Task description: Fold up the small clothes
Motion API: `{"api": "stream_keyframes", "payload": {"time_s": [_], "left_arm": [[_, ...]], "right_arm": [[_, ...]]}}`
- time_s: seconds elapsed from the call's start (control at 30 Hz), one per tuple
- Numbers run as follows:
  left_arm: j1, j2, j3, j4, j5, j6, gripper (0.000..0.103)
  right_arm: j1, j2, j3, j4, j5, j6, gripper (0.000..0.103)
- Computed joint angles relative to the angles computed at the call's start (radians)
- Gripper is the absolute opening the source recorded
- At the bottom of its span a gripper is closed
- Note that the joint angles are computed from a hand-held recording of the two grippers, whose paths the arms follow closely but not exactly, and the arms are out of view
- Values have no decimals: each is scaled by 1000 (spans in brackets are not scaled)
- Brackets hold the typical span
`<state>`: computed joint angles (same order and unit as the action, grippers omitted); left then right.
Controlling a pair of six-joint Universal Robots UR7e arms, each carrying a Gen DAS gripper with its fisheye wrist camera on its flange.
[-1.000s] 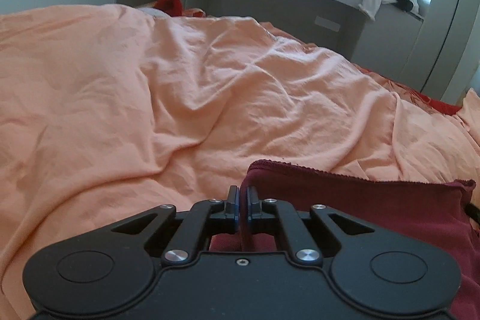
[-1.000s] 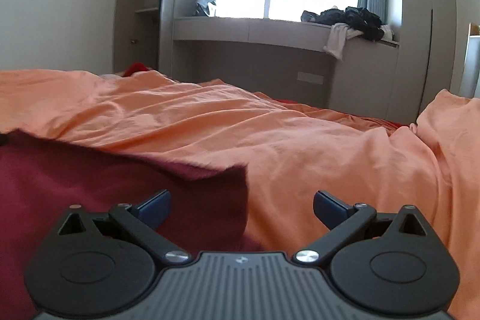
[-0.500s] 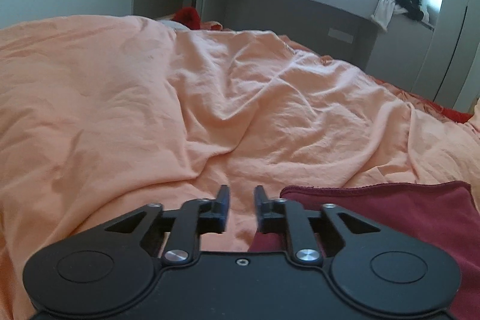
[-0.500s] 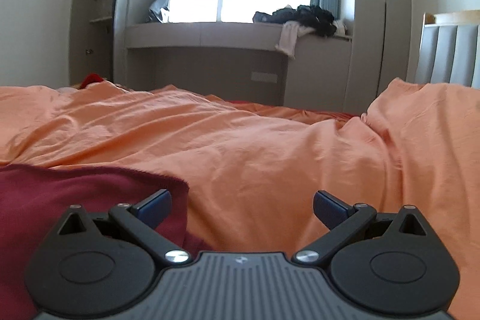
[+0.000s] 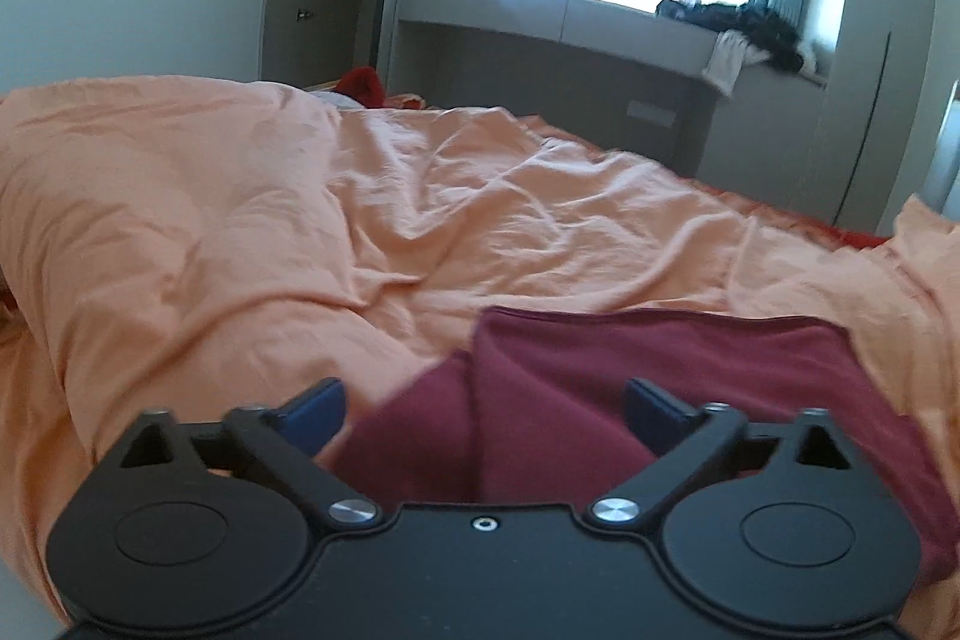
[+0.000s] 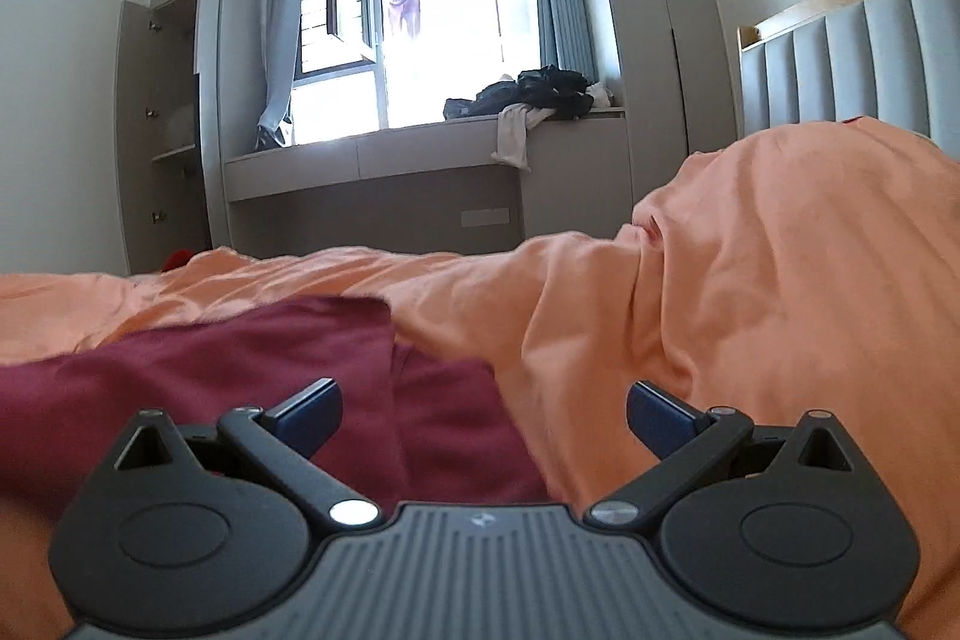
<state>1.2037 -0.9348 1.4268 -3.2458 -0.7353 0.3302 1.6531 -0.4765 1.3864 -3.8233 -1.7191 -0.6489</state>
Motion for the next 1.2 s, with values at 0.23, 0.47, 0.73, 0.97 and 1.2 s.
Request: {"api": "stream_keyframes", "payload": {"time_s": [0.23, 0.47, 0.73, 0.97, 1.2], "left_arm": [[-58, -51, 203, -181, -23, -82, 102], [-64, -1, 274, -400, 25, 57, 102], [-58, 19, 292, -475, 4, 142, 102], [-45, 2, 305, -423, -40, 70, 102], [-36, -15, 314, -381, -73, -1, 102]], "right_arm": [[4, -24, 100, -60, 27, -36, 103], [10, -58, 3, 245, 72, 112, 103], [5, 5, -172, 498, 67, 255, 86], [21, 38, -198, 435, 35, 191, 4], [20, 6, -105, 283, 2, 174, 3]]}}
